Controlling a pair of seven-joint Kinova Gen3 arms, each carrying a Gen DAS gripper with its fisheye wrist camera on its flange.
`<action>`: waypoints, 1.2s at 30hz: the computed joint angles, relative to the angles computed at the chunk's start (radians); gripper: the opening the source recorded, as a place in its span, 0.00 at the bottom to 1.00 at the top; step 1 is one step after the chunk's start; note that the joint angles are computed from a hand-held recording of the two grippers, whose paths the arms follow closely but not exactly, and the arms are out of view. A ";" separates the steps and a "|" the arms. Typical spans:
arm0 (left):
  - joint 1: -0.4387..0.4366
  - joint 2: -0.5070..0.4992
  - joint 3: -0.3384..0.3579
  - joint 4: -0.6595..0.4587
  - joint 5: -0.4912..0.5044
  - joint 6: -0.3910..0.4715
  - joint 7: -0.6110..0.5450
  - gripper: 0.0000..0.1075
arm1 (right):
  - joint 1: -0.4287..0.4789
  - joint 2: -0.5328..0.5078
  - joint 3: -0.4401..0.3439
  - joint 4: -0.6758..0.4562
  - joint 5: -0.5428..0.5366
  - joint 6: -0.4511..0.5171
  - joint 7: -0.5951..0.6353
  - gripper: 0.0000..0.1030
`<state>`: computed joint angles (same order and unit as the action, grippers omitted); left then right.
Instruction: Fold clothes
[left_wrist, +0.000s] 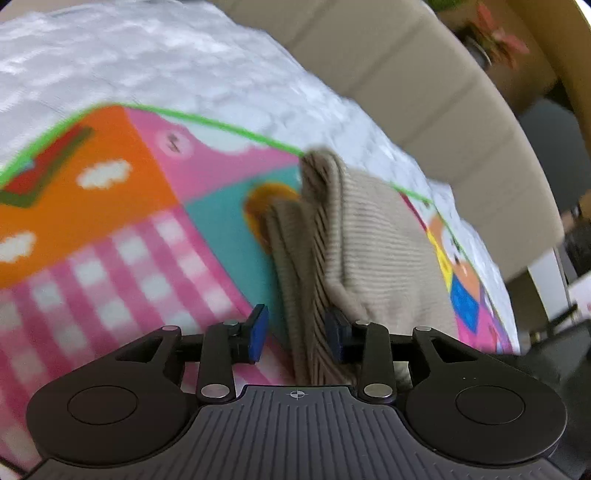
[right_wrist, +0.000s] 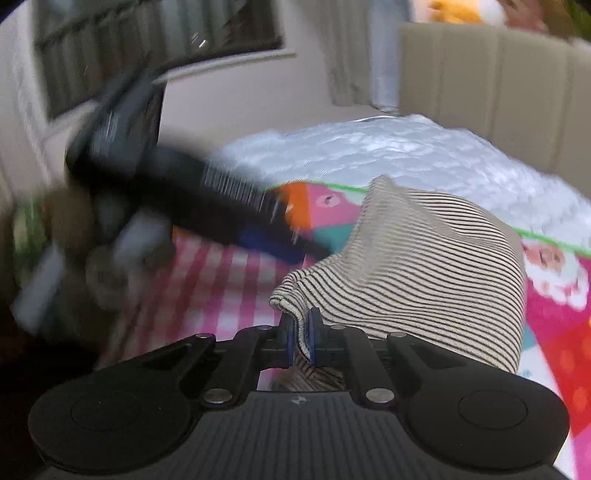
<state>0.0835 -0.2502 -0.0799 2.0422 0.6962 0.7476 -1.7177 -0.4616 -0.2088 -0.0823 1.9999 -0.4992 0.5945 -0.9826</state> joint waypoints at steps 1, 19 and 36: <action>0.012 -0.013 -0.018 0.009 0.019 -0.019 -0.007 0.35 | 0.001 0.004 -0.028 0.003 0.040 -0.012 -0.022 0.08; 0.044 0.030 0.042 0.014 -0.008 -0.089 -0.053 0.56 | 0.226 -0.088 0.055 -0.003 -0.150 0.095 0.036 1.00; 0.040 0.023 0.027 0.015 -0.032 -0.076 -0.011 0.59 | 0.020 0.085 0.286 -0.065 -0.067 0.208 -0.162 0.58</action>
